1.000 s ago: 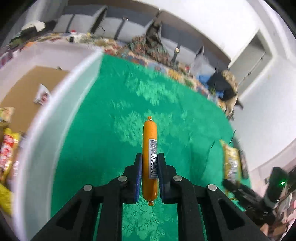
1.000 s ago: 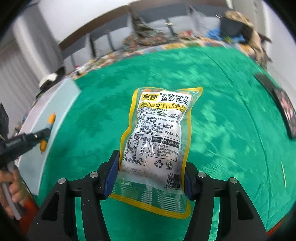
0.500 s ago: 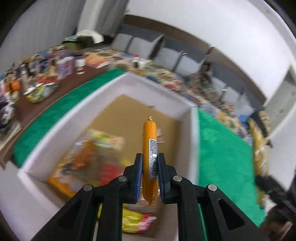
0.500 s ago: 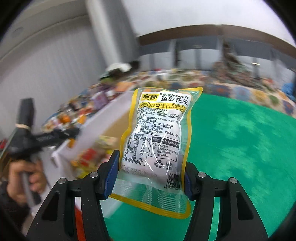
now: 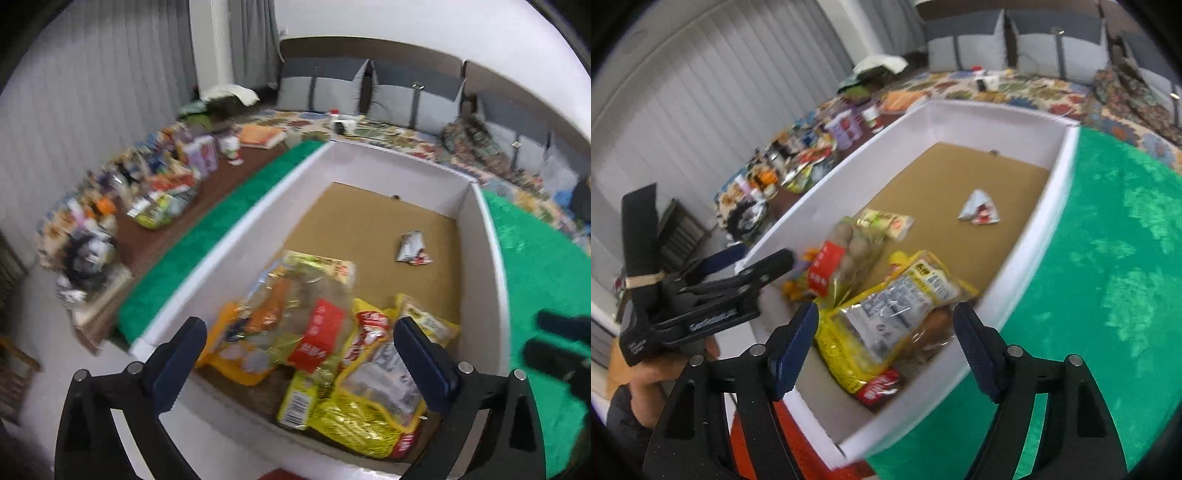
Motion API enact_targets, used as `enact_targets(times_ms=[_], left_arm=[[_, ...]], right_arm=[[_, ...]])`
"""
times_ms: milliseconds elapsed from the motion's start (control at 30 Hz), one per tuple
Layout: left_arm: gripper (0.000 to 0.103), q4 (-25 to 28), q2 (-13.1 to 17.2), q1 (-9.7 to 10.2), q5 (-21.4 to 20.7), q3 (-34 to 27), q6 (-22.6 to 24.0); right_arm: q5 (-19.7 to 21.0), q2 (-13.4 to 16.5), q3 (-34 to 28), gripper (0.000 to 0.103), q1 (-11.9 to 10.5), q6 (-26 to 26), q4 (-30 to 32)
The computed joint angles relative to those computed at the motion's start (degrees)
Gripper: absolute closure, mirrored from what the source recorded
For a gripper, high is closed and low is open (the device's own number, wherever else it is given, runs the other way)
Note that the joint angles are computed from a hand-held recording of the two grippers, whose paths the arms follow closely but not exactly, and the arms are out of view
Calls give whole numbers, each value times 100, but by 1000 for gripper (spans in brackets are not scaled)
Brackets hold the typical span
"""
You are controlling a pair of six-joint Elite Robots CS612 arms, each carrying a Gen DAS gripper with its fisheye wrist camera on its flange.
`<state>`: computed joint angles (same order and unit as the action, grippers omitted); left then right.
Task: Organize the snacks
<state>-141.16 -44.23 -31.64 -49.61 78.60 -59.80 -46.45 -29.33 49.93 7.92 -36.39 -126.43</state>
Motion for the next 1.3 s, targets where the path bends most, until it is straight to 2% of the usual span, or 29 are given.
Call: enact_targets(times_ms=[133, 233, 300, 567, 700, 967, 1300], left_arm=[[2, 628, -35, -98, 130, -213, -277], [2, 1272, -79, -214, 651, -301, -822], [2, 1466, -128, -254, 769, -293, -1045], [2, 1616, -214, -203, 221, -326, -1027], [2, 1257, -254, -191, 43, -205, -915], [2, 1227, -362, -256, 186, -49, -950], [2, 1347, -419, -297, 341, 8, -992]], right_arm=[[-323, -143, 212, 24, -42, 245, -713], [-487, -236, 332, 24, -35, 281, -966], [-542, -312, 462, 24, -37, 312, -1138], [-892, -493, 718, 24, 2, 278, -1294], [-1113, -615, 882, 24, 43, 242, -1384], [-1548, -725, 1019, 24, 119, 379, -1735], [-1516, -774, 1083, 24, 168, 295, -1831]])
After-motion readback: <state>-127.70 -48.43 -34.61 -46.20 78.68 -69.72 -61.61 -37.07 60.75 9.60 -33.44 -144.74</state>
